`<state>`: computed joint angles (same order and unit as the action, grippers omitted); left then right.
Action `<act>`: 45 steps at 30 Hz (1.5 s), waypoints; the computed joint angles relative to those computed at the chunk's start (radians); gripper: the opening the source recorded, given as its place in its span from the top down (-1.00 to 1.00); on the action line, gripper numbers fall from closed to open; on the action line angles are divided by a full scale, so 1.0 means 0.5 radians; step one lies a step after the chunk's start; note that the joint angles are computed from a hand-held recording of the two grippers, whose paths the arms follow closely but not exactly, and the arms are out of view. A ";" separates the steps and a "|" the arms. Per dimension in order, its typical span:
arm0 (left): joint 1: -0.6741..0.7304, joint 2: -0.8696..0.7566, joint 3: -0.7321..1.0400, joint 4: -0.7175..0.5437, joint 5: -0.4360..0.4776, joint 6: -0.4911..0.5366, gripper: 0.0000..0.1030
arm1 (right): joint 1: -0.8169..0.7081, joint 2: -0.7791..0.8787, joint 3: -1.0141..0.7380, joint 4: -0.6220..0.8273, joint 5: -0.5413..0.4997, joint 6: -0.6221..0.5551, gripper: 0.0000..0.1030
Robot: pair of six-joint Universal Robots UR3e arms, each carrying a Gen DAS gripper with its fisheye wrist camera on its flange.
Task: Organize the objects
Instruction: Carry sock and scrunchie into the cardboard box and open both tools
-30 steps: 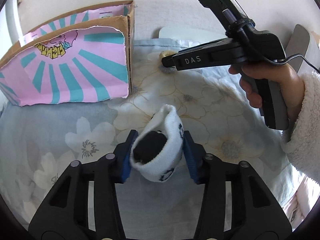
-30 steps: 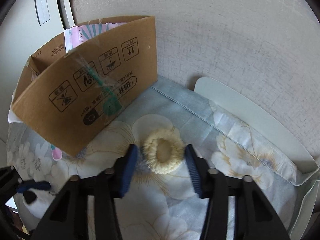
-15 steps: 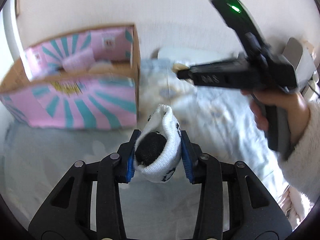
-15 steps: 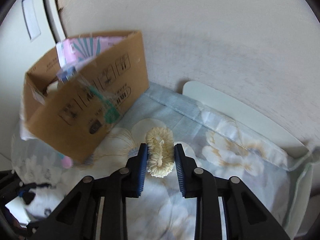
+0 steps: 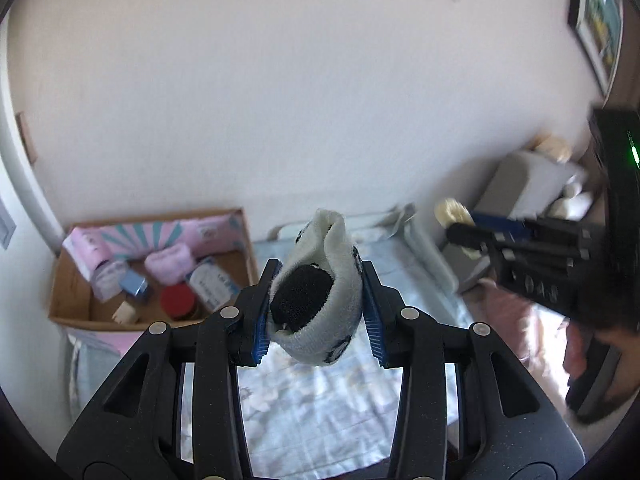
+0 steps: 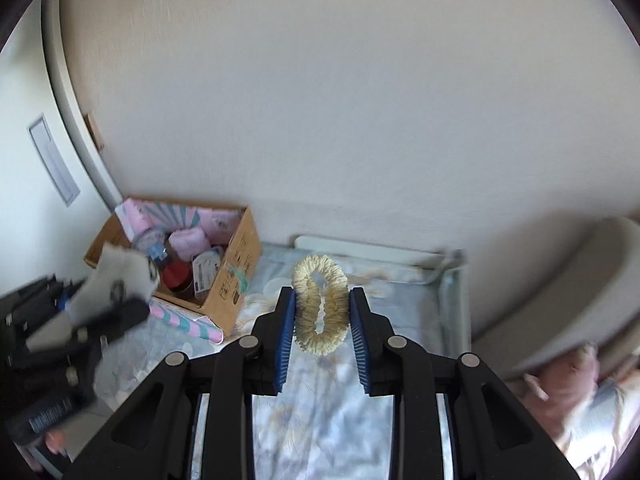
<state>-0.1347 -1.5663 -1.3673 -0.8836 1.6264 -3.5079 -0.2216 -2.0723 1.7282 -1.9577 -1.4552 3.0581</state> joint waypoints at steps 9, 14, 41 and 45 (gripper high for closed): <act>0.252 0.134 0.194 -0.265 -0.333 0.381 0.32 | 0.705 0.273 -0.519 0.230 -0.791 0.690 0.51; 0.514 0.301 0.085 -0.343 -0.532 0.557 0.32 | 0.958 0.516 -0.754 0.251 -0.960 0.894 0.51; 1.918 0.655 -0.514 -0.633 -0.968 1.111 0.32 | 1.167 2.221 -2.480 0.390 -0.396 0.775 0.51; 1.849 0.351 -0.506 -0.493 -0.918 1.070 0.32 | 1.111 2.508 -2.777 0.557 -0.298 0.791 0.51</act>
